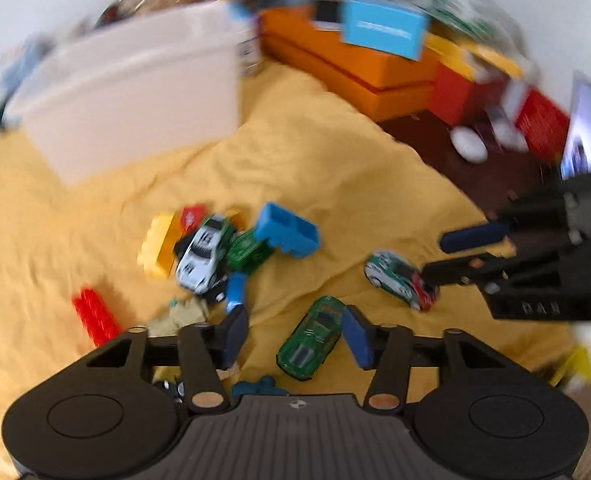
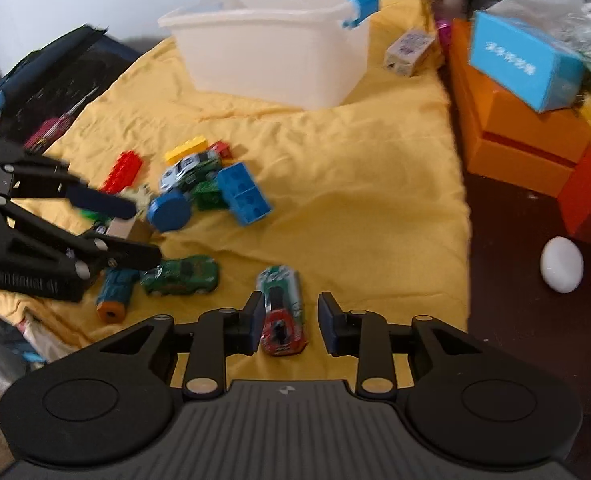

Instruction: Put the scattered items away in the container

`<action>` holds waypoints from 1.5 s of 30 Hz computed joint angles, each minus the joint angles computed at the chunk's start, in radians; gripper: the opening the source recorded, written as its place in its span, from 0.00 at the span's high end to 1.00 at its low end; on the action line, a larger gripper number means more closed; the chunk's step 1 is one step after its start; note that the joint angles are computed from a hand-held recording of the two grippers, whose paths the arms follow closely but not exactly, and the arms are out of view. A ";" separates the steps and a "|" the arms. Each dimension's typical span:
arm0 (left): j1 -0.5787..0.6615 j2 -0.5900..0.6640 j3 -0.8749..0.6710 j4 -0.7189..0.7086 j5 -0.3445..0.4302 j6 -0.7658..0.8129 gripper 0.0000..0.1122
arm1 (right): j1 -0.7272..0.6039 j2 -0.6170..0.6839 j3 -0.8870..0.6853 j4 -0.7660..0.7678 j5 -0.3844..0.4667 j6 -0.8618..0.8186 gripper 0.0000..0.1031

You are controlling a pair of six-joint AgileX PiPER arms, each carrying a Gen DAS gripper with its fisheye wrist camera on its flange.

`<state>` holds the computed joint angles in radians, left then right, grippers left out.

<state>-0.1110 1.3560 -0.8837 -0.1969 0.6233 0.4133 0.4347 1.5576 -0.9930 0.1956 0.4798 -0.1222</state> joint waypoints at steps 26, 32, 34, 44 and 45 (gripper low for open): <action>0.069 0.112 0.015 -0.178 -0.002 0.165 0.71 | 0.020 0.084 0.030 0.012 -0.078 -0.120 0.69; 0.109 0.064 -0.057 -0.222 0.070 0.227 0.71 | 0.023 0.032 0.002 -0.015 -0.069 -0.044 0.69; 0.136 0.071 -0.108 -0.231 0.094 0.235 0.71 | 0.015 0.050 -0.040 0.010 -0.049 -0.052 0.69; 0.243 0.297 -0.623 -0.198 0.108 0.202 0.71 | 0.035 0.286 -0.591 -0.144 0.006 0.106 0.69; 0.241 0.349 -0.701 -0.174 0.113 0.178 0.71 | 0.047 0.330 -0.673 -0.193 0.013 0.155 0.68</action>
